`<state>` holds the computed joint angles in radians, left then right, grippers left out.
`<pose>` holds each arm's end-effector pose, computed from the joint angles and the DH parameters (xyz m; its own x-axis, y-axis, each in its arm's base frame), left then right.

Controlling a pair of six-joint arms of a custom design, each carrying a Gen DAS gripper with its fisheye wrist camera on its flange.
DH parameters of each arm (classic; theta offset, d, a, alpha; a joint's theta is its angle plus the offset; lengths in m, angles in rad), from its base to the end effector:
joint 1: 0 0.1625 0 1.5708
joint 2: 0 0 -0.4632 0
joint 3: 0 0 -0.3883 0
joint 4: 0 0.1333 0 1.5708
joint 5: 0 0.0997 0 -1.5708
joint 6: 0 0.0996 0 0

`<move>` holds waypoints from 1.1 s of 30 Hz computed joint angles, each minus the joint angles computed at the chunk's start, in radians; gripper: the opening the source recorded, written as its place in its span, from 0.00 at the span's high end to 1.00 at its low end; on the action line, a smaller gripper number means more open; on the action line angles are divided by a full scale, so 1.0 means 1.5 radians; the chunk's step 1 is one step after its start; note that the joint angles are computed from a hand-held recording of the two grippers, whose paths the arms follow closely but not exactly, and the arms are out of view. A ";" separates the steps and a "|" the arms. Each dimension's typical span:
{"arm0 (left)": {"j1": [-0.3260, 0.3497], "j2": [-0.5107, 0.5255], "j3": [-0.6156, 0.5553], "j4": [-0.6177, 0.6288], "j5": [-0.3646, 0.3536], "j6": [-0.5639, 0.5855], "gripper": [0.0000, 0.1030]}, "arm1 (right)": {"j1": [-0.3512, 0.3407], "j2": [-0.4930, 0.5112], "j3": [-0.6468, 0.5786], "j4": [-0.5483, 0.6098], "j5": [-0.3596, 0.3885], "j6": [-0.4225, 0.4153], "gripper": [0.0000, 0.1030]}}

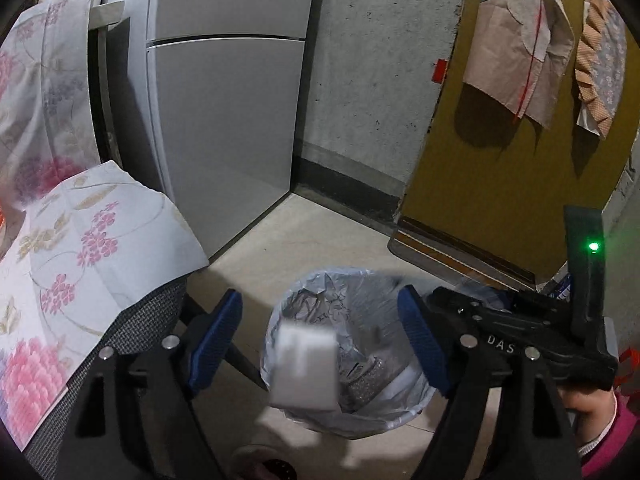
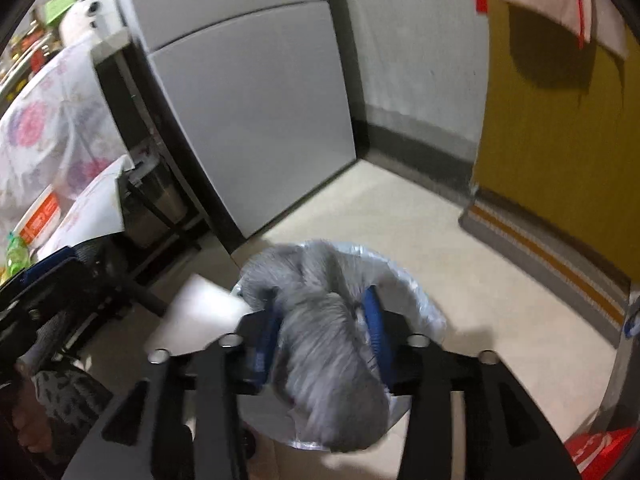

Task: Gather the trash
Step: 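Carry sponge and glove to the bin and release both tools, then grasp the white paper wrapper with the left tool and lift it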

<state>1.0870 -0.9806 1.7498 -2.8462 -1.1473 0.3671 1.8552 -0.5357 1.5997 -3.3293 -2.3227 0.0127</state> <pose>-0.1565 -0.6724 0.2462 -0.6938 0.5090 -0.5095 0.7026 0.6337 -0.3236 0.2618 -0.6631 0.0674 -0.8264 0.2240 0.5167 -0.2051 0.7347 -0.6466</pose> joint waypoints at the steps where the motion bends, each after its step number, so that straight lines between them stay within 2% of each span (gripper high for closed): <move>1: 0.001 -0.004 0.002 -0.002 0.002 0.001 0.24 | 0.000 -0.001 0.001 0.002 -0.003 0.005 0.50; 7: 0.008 -0.025 0.006 -0.018 0.019 -0.017 0.24 | 0.023 -0.007 0.003 -0.048 -0.031 -0.022 0.50; 11: 0.009 -0.047 0.013 -0.043 0.039 -0.020 0.24 | 0.056 -0.003 -0.014 -0.115 -0.050 -0.079 0.50; 17: 0.008 -0.107 0.041 -0.085 0.093 -0.011 0.24 | 0.107 0.016 -0.066 -0.155 -0.015 -0.149 0.50; 22: 0.010 -0.168 0.068 -0.099 0.152 -0.009 0.23 | 0.140 0.054 -0.135 -0.081 0.057 -0.180 0.49; 25: 0.012 -0.205 0.087 -0.107 0.204 -0.009 0.22 | 0.154 0.082 -0.182 -0.019 0.098 -0.194 0.49; 33: 0.048 -0.280 0.094 -0.129 0.318 -0.036 0.18 | 0.185 0.171 -0.322 0.150 0.178 -0.225 0.49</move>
